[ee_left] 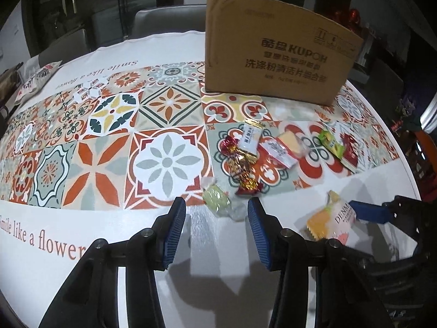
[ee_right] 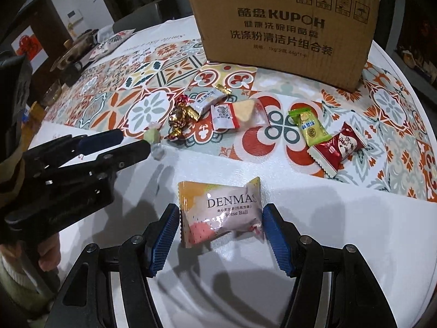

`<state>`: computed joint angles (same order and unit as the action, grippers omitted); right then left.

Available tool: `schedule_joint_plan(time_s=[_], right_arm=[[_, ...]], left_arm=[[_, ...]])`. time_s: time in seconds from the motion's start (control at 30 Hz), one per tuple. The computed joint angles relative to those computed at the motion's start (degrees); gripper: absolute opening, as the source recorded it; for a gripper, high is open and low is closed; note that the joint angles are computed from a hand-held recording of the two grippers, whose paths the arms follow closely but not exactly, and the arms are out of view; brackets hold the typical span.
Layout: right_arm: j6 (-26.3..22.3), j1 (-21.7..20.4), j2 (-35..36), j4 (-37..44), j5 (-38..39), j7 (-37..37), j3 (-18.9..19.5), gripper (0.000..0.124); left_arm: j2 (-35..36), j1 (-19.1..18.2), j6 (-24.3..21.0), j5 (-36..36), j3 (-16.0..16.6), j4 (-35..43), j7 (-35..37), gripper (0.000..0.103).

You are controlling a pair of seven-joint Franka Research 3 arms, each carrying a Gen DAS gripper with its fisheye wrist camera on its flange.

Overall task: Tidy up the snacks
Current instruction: 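Grasp the small green candy with the left tool while the right tool grasps the DENMAS pack, then carry both snacks into the box and open both tools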

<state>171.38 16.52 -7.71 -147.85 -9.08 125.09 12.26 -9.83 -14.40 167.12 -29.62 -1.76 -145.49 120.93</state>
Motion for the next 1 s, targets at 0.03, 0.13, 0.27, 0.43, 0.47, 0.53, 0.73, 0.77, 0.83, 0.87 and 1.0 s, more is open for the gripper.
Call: schedule_joint_plan(time_s=[0.03,0.13,0.27,0.43,0.47,0.53,0.73,0.77,0.83,0.87,1.0], right_arm=[[0.1,-0.7,0.3,0.3,-1.5,1.0,0.5,0.064],[-0.7,-1.3,1.7,1.7,-4.0,2.4,0.6,0.064],[0.3,-0.4,3.2,2.7,-4.4,2.5,-0.8,0.063],[1.8,0.1,3.9,2.8,-6.4,3.8,-1.9,0.053],[2.2,0.4,3.9,2.8,-5.3,3.0,-2.3,0.053],[2.6,0.5,3.9,2.6,-5.3,2.9,-2.4,0.05],[3.4,1.4,3.7,2.3,-1.6,-0.3,-2.8,0.049],[3.6,1.4,3.5,2.1,-1.2,-0.5,-2.8,0.049],[4.2,0.9,2.8,1.6,-1.2,-0.4,-2.4,0.049],[4.5,0.3,2.3,1.4,-1.9,0.2,-1.9,0.049],[5.5,-3.5,-0.1,0.4,-6.0,3.7,1.2,0.049]], left_arm=[[0.7,0.6,0.1,1.2,-0.5,0.4,-1.4,0.041],[2.3,1.2,-0.8,1.2,-0.7,1.6,-2.5,0.037],[3.3,2.0,-1.0,-0.7,-1.5,2.6,-1.5,0.034],[4.2,3.2,-0.5,0.6,-3.0,3.0,-2.4,0.019],[4.2,3.2,-0.4,0.2,-3.0,3.0,-2.0,0.019],[4.0,3.0,-0.6,-1.3,-2.9,3.0,-0.9,0.018],[0.4,2.0,0.6,-1.2,-2.3,0.7,-0.2,0.018],[-0.4,1.2,0.4,-1.9,-1.6,0.4,0.5,0.018],[-1.7,0.0,0.1,-2.5,-0.5,-0.1,1.1,0.018],[-2.4,-0.6,-0.1,-2.9,0.1,-0.3,1.5,0.019],[-5.4,-3.0,-0.3,-4.2,2.0,-1.3,3.0,0.018]])
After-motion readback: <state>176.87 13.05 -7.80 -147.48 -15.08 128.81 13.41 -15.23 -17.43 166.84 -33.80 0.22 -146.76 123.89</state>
